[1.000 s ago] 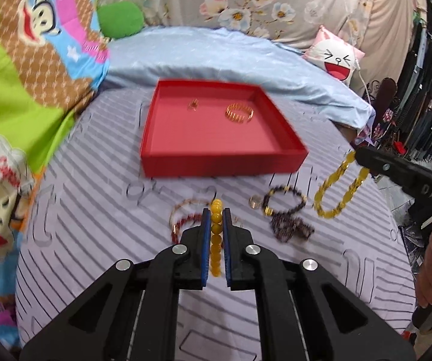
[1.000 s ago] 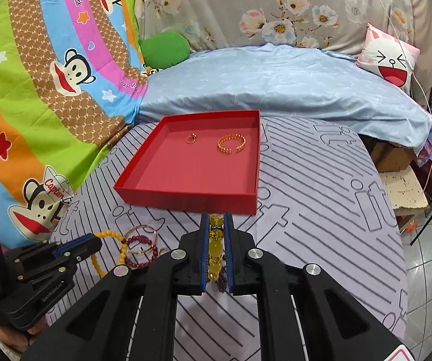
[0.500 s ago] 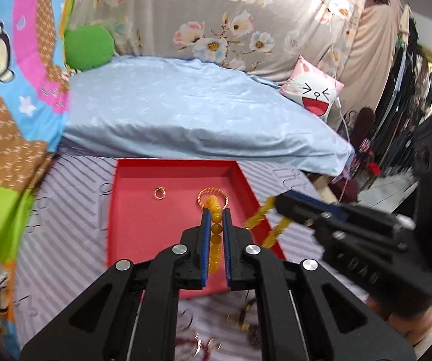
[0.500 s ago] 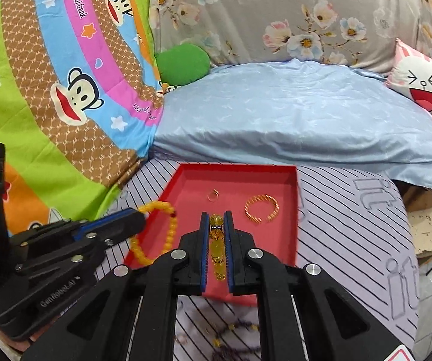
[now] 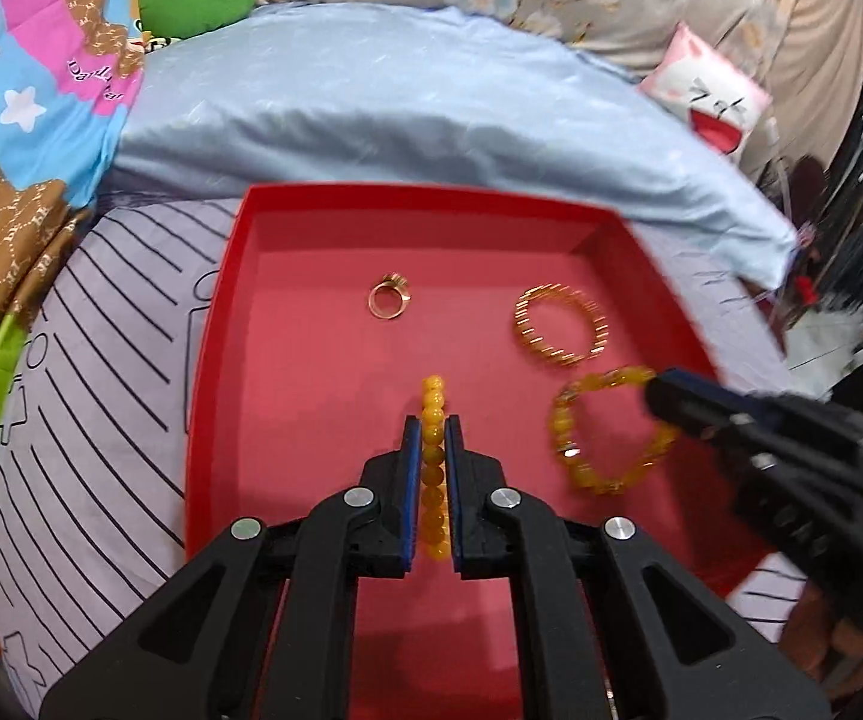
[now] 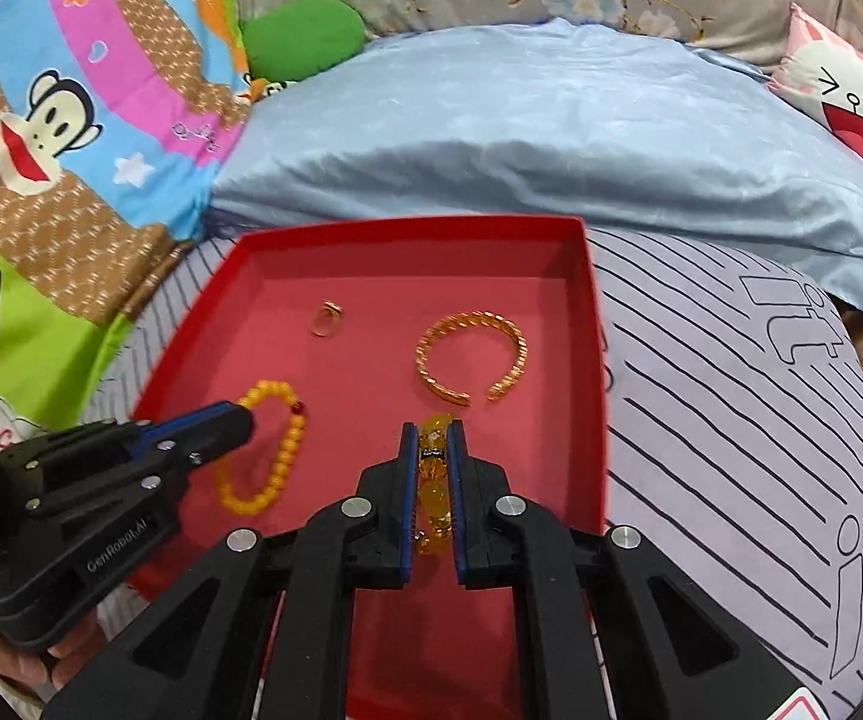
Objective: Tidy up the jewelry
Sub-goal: 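Carry both yellow bracelets into the red tray and open both tools, then withdraw both tools from the tray toward the remaining jewelry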
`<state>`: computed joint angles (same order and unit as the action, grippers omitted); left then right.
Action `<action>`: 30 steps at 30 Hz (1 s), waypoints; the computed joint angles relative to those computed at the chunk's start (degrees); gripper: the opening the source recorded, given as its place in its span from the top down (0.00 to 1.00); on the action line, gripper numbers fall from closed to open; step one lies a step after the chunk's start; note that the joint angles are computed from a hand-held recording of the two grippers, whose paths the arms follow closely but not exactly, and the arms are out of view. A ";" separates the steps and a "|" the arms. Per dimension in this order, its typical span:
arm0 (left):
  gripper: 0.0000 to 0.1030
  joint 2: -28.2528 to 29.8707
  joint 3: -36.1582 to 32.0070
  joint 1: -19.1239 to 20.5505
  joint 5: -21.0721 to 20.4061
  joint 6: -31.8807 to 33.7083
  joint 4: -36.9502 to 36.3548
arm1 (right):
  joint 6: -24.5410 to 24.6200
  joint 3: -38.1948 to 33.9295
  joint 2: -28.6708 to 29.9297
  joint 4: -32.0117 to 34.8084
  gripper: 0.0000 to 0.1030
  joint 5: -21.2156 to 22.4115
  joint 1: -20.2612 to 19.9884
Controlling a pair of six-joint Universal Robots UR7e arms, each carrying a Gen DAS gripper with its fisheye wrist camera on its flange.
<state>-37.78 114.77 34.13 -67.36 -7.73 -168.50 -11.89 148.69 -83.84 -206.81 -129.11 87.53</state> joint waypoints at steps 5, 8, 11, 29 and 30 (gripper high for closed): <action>0.93 1.46 -0.80 -0.03 4.40 0.23 0.76 | -1.94 -0.23 2.05 -2.01 0.91 -0.40 -1.80; 0.93 2.17 -1.03 -0.28 6.44 0.76 0.44 | -2.94 -0.80 3.67 -3.36 0.90 -1.16 -2.24; 0.87 2.37 -0.93 -0.55 7.39 1.25 -0.40 | -3.78 -1.23 4.35 -4.48 0.90 -1.65 -2.21; 0.76 2.13 -0.32 -1.29 8.05 -2.54 -0.79 | -3.30 -1.17 2.20 -3.84 0.86 -0.97 -2.60; 0.74 1.48 0.24 -1.53 7.99 -2.69 -1.68 | -3.09 -0.80 1.38 -3.73 0.86 -0.92 -2.19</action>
